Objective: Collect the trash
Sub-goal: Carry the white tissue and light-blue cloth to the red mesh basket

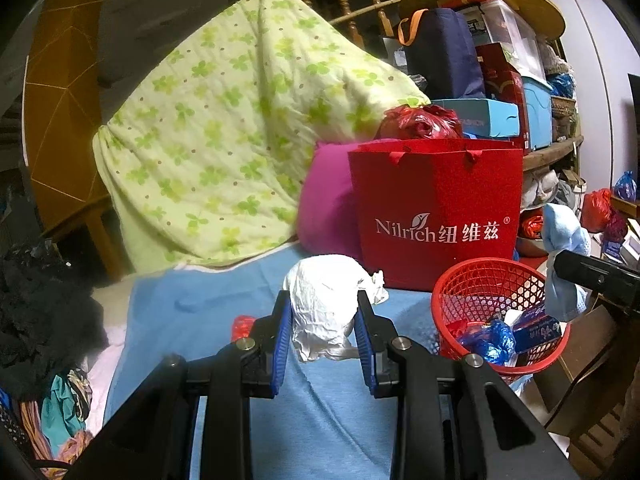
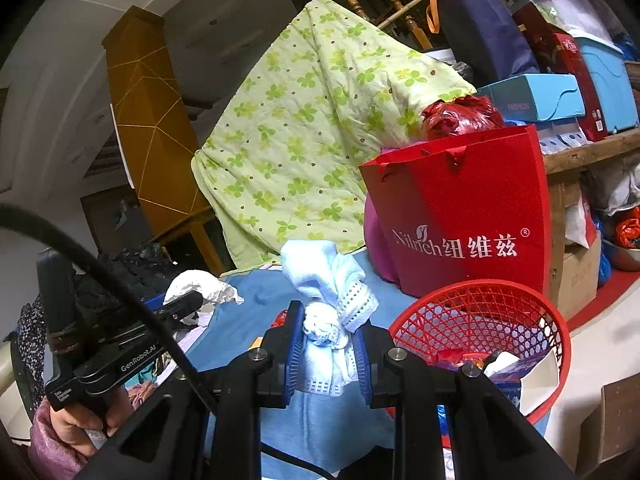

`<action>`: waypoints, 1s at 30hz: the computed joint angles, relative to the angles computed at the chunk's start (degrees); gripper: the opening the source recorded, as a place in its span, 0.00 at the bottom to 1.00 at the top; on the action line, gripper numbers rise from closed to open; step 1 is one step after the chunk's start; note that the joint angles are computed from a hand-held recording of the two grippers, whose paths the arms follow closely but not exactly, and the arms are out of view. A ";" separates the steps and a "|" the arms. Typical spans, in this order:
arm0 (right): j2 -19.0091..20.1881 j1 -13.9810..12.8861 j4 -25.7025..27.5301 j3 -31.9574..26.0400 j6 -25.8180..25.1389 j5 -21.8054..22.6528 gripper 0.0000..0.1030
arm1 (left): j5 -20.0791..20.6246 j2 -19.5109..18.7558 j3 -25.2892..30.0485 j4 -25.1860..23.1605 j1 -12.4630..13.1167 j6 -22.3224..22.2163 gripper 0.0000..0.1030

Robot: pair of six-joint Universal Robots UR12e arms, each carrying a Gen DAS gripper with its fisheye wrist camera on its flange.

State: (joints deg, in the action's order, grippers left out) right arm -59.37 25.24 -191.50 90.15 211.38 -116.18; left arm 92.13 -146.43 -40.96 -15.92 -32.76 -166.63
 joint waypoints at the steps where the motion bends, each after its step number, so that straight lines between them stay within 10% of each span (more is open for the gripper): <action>1: -0.05 -0.01 -0.02 0.13 0.15 -0.07 0.25 | -0.04 -0.06 0.10 -0.14 -0.05 0.11 0.31; 30: -1.85 -0.25 -3.15 4.79 4.74 -1.98 0.25 | -1.16 -1.42 2.35 -3.46 -1.90 3.45 0.31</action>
State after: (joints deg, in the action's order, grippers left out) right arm -61.22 24.99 -194.64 94.94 216.11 -118.16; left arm 90.96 -147.85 -38.61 -19.38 -34.67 -163.18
